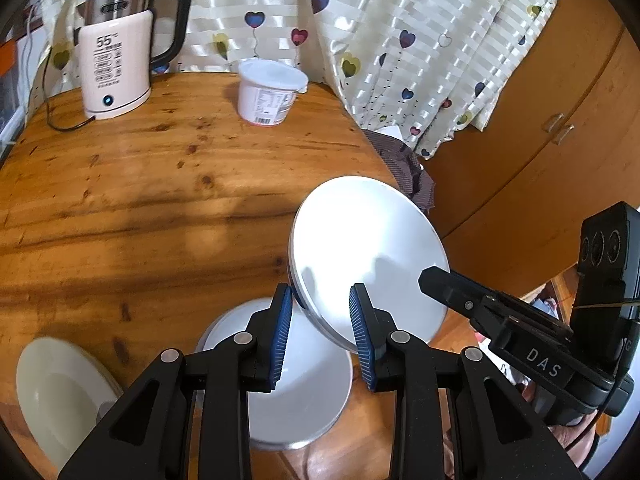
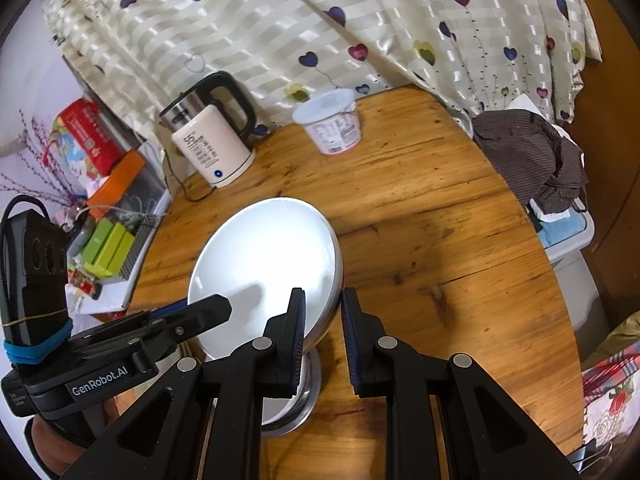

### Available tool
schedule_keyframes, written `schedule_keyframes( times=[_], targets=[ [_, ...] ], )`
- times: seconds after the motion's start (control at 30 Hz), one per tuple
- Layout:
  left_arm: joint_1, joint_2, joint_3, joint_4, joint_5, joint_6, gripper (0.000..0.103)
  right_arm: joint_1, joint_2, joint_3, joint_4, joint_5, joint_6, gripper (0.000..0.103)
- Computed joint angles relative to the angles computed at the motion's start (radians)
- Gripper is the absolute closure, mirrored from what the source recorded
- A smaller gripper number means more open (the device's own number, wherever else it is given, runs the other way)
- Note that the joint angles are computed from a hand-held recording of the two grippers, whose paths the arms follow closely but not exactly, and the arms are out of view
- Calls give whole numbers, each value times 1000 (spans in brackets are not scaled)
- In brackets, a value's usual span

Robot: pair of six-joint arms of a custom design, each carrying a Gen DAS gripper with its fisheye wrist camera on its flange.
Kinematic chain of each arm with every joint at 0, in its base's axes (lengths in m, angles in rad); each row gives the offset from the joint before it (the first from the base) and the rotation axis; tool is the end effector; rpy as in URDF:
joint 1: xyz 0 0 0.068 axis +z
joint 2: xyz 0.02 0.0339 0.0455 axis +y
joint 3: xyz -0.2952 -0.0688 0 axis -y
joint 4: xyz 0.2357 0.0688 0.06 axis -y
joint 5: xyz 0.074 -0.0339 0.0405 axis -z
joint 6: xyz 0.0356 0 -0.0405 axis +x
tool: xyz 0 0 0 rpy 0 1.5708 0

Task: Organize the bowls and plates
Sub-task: 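Lower the held white bowls into the steel bowl with both grippers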

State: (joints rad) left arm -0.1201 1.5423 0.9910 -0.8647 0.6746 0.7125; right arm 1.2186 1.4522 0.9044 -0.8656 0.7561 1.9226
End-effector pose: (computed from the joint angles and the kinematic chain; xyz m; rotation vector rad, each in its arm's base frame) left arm 0.2550 -0.0532 0.2356 1.1499 2.4207 -0.8379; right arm 0.1034 0.2105 0.2364 0.8903 2.2078 0.1875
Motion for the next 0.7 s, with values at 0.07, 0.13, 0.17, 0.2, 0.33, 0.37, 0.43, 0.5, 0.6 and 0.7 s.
schedule_keyframes(
  times=[0.07,0.13,0.17,0.2,0.33,0.37,0.43,0.5,0.6,0.7],
  targets=[
    [27,3,-3,-11,5,23,72,3,17,11,14,-5,-10,85],
    [56,7,-6,-24,9,47,72,4,34,17,37,-13,-24,85],
    [69,7,-11,-26,7,57,72,2,37,15,49,-17,-32,85],
    [75,10,-12,-28,5,62,72,2,45,16,63,-22,-38,85],
    [110,18,-29,-29,-7,94,72,0,68,23,97,-38,-63,85],
    [119,21,-30,-33,-8,103,72,0,72,26,100,-40,-66,85],
    [133,24,-35,-38,-10,116,72,2,83,30,110,-45,-72,85],
    [153,27,-40,-44,-10,133,72,4,90,30,122,-50,-78,85],
    [174,26,-49,-47,-13,151,72,6,102,26,148,-61,-85,85],
    [195,28,-57,-47,-17,169,72,3,113,20,180,-75,-97,85]
  ],
)
